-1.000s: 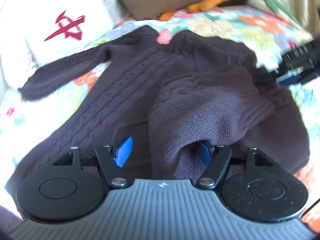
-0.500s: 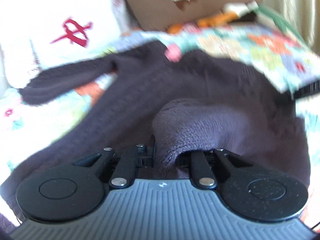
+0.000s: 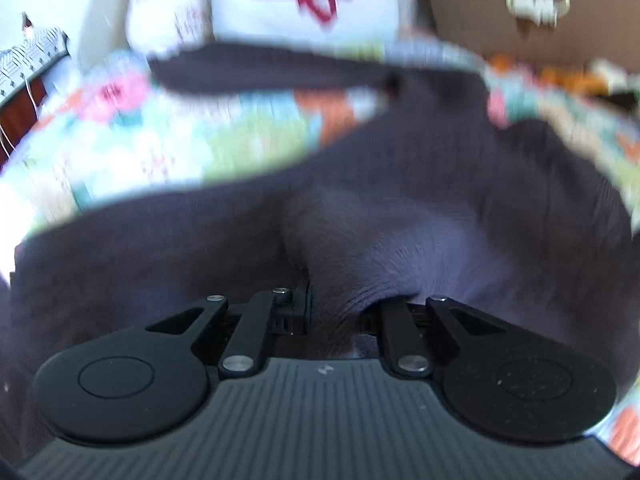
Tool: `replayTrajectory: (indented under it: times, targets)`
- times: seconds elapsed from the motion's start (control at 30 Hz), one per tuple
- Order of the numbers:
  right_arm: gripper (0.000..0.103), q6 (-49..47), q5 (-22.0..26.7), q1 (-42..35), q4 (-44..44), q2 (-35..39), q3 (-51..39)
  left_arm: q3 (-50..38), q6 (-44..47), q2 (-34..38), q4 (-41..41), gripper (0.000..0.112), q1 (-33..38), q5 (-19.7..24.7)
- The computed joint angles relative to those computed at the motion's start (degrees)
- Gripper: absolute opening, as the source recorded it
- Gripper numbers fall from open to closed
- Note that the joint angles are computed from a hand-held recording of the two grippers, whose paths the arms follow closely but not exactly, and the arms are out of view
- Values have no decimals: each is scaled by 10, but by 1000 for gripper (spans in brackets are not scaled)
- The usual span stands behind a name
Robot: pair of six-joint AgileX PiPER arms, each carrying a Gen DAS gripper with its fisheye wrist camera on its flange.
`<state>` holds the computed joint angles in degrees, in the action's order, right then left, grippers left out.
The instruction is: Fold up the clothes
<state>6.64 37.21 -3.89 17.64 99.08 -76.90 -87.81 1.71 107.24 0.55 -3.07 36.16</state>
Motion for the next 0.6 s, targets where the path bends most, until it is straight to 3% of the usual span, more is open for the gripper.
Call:
replayTrajectory:
  times: [0.13, 0.2, 0.23, 0.33, 0.43, 0.5, 0.57, 0.6]
  targets:
    - [31, -70, 24, -12, 101, 3, 3, 41, 4, -25, 27, 12, -9, -59]
    - [48, -91, 42, -11, 131, 8, 0, 45, -7, -36, 30, 13, -6, -76]
    - [52, -98, 50, -10, 143, 12, -2, 44, -13, -40, 26, 13, -2, -80]
    - [55, -117, 72, 3, 151, 27, -19, 61, -60, -52, 69, 16, -5, -83]
    - [58, -124, 61, 18, 156, 34, -21, 74, -89, -53, 115, 19, -14, -64]
    - [62, -124, 49, 23, 167, 41, -20, 79, -98, -53, 120, 26, -14, -51]
    - [65, -121, 35, 30, 159, 54, -26, 77, -108, -52, 122, 48, -13, -39]
    - [66, -125, 39, 37, 142, 65, -39, 76, -120, -52, 131, 50, -14, -38]
